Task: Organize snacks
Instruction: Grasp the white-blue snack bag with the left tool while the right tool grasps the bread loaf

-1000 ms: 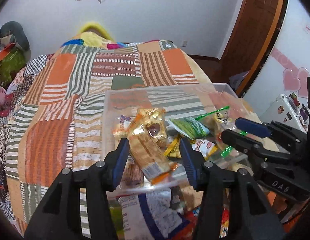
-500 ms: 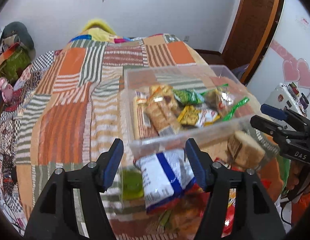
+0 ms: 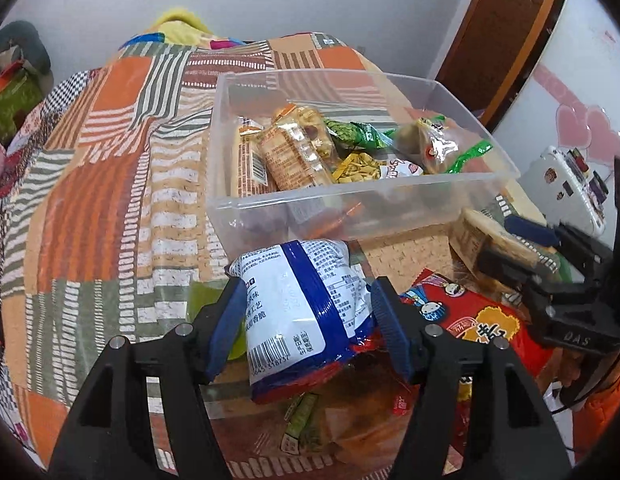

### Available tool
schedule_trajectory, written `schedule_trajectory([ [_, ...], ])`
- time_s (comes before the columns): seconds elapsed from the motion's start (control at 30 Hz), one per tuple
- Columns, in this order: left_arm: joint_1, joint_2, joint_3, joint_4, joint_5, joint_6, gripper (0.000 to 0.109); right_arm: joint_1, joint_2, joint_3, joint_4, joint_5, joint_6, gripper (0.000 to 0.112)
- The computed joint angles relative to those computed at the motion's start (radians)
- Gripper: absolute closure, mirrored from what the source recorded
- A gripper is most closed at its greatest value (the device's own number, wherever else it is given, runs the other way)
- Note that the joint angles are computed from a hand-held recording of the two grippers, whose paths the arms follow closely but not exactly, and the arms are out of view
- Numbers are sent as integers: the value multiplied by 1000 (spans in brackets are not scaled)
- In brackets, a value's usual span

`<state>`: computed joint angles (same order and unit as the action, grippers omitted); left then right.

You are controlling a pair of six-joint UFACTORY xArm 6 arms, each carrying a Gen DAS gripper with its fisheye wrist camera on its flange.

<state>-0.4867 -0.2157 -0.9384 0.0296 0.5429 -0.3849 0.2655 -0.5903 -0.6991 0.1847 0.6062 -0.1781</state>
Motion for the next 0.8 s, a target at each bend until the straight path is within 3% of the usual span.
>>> schedule_trajectory([
  [0.17, -4, -17, 34, -71, -27, 31, 44, -45, -76, 42, 8, 45, -24, 43],
  [0.4, -19, -12, 43, -66, -35, 7, 40, -108, -107, 64, 6, 101, -49, 43],
  [0.57, -11, 27, 5, -112, -20, 17, 37, -113, -113, 58, 50, 84, -76, 43],
  [0.8, -31, 66, -25, 78, -25, -112, 36, -85, -35, 35, 23, 34, -39, 43],
])
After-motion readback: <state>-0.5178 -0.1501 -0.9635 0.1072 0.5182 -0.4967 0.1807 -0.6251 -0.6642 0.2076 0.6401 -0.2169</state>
